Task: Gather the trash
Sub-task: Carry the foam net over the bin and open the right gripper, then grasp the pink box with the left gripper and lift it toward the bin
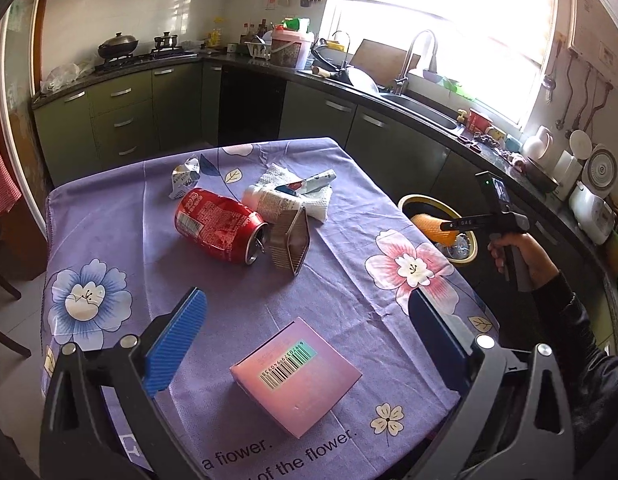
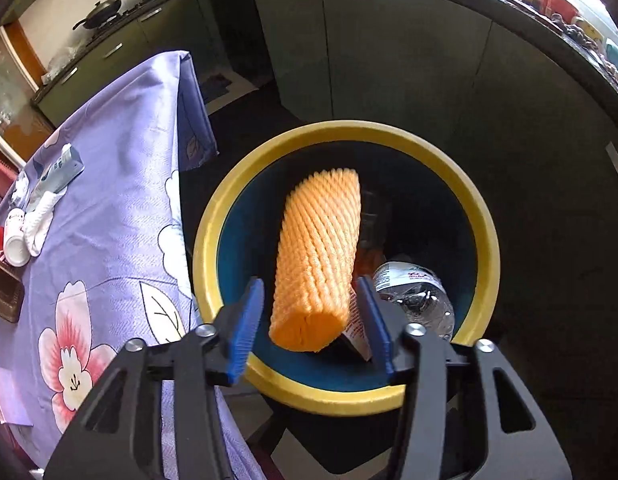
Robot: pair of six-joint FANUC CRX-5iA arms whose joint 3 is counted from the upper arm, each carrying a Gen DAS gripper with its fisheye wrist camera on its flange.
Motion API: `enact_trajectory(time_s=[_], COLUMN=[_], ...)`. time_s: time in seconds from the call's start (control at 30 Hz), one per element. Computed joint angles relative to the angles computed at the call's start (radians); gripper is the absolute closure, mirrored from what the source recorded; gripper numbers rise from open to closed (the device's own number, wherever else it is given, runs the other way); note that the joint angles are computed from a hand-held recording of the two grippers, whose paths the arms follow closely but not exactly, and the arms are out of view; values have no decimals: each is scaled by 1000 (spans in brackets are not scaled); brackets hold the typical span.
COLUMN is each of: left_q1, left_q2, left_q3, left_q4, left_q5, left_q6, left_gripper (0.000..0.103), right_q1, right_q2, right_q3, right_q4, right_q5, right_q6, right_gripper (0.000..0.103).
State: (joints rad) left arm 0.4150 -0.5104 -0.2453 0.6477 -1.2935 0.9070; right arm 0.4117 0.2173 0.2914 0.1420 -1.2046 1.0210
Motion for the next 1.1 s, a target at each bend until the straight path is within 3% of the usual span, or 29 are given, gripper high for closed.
enact_trajectory(time_s=[0.3, 0.53, 0.73, 1.1], left_q1=[4, 17, 12, -5], left_q2=[32, 60, 100, 210], left_q3=[-10, -17, 4, 23], left_q4=[30, 43, 0, -53], left_q5=[-65, -148, -221, -272], left_q6=[-72, -246, -433, -550], left_gripper=[7, 7, 7, 7], right_q1=[56, 121, 158, 182], right_q2=[-147, -240, -262, -248], right_q3=[-136, -222, -236, -216], right_q4=[50, 47, 32, 9], right_q5=[82, 118, 120, 100], right_q6=[-54, -60, -49, -26], right_gripper=[49, 44, 43, 43])
